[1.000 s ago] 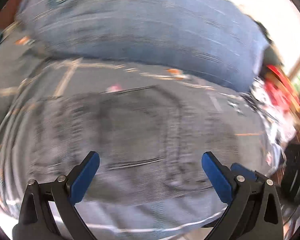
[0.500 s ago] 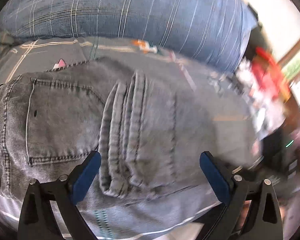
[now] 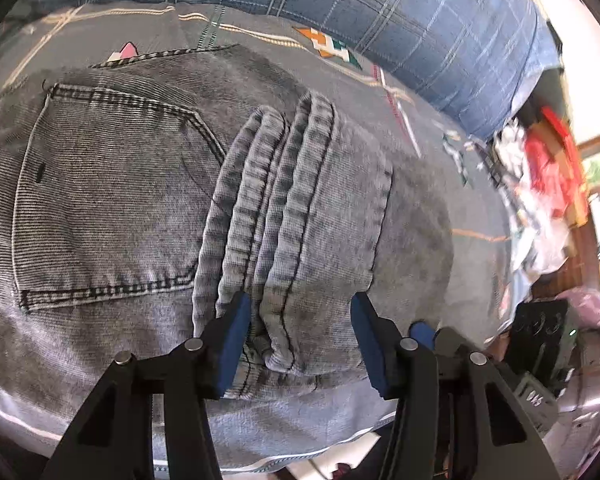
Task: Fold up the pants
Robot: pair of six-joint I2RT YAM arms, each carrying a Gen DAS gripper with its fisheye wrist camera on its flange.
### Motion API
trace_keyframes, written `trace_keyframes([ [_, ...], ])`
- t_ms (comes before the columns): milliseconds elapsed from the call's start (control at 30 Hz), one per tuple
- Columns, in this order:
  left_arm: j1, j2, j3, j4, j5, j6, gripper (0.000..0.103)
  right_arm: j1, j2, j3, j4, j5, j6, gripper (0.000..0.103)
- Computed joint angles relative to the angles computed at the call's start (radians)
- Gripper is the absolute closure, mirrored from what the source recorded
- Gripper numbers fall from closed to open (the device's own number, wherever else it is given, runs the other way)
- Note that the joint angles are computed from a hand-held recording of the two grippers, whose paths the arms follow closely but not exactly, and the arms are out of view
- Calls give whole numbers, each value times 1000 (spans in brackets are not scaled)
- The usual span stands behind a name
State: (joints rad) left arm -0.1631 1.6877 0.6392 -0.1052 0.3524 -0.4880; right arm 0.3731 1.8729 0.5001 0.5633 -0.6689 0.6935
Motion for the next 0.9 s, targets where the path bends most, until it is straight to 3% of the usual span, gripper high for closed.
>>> trace_keyframes([
  [100, -27, 33, 24, -8, -42, -10, 51, 0, 6, 4, 0, -2, -5, 43],
  [133, -37, 45, 33, -8, -57, -21, 57, -2, 5, 2, 1, -3, -6, 43],
  [167, -55, 45, 38, -17, -87, -36, 77, -1, 3, 0, 0, -1, -8, 43],
  [200, -69, 45, 54, -53, -143, -35, 88, -1, 3, 1, -2, -2, -9, 43],
  [300, -60, 46, 19, -7, -131, -46, 98, -2, 2, 8, -13, -4, -7, 43],
  [367, -67, -19, -23, -7, -150, -65, 99, 6, -6, 19, -44, 8, -17, 43],
  [500, -176, -176, -122, -4, -297, -97, 100, 22, -39, 51, -147, 32, -63, 43],
  [600, -161, -108, -167, 85, -275, -118, 99, 12, -97, 74, -244, 39, -91, 43],
  [733, -158, -129, -172, 74, -279, -108, 99, -32, -175, 140, -291, 26, -92, 43],
  [833, -157, -69, -138, 100, -269, -113, 99, -49, -27, 297, -254, -58, -45, 42],
  [900, -148, -68, -142, 109, -259, -108, 98, -43, 163, 508, -383, -66, -89, 42],
])
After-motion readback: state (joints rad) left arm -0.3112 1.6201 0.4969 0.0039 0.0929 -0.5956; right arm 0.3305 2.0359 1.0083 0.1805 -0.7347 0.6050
